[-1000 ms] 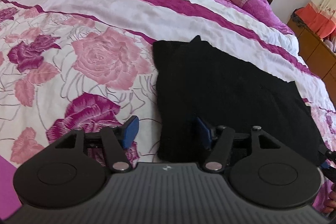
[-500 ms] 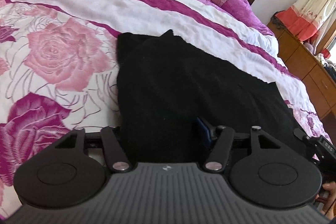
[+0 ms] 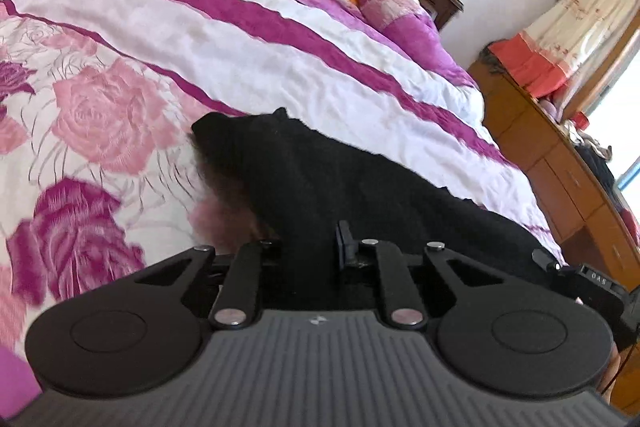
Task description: Fold small clothes
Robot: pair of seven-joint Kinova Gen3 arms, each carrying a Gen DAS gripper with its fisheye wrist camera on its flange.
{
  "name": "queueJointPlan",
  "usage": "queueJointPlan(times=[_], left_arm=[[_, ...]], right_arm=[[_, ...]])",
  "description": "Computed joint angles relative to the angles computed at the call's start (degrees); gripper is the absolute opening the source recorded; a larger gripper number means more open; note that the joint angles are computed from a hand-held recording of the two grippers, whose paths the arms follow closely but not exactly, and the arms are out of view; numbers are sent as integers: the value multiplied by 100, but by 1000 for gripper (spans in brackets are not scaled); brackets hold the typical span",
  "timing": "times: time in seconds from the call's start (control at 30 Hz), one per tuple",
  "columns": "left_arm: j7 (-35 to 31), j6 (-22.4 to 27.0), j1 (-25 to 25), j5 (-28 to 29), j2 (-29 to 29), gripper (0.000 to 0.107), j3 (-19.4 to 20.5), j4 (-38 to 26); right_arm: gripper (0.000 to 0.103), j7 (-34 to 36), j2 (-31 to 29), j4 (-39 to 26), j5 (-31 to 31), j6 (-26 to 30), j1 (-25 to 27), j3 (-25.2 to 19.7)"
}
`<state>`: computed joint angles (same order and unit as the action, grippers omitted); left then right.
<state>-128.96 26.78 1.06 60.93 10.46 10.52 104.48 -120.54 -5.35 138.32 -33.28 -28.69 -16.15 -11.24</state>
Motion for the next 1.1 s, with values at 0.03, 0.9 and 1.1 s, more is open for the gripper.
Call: queueJointPlan(times=[0.03,0.9,1.1], left_arm=[[-23,68,-20,5,-87,16,1,70],[1975,-8,769,-2464,-932,17,-340,548],[2300,-118,900,-2754,-1119,18,-369,539]], right_arm=[[20,97,-165,39,-123,136,-13,5],[57,469,-1704,-422,1428,3356,4744,-2948],[56,-282,-419,-524,2182,2659,6141,-4363]])
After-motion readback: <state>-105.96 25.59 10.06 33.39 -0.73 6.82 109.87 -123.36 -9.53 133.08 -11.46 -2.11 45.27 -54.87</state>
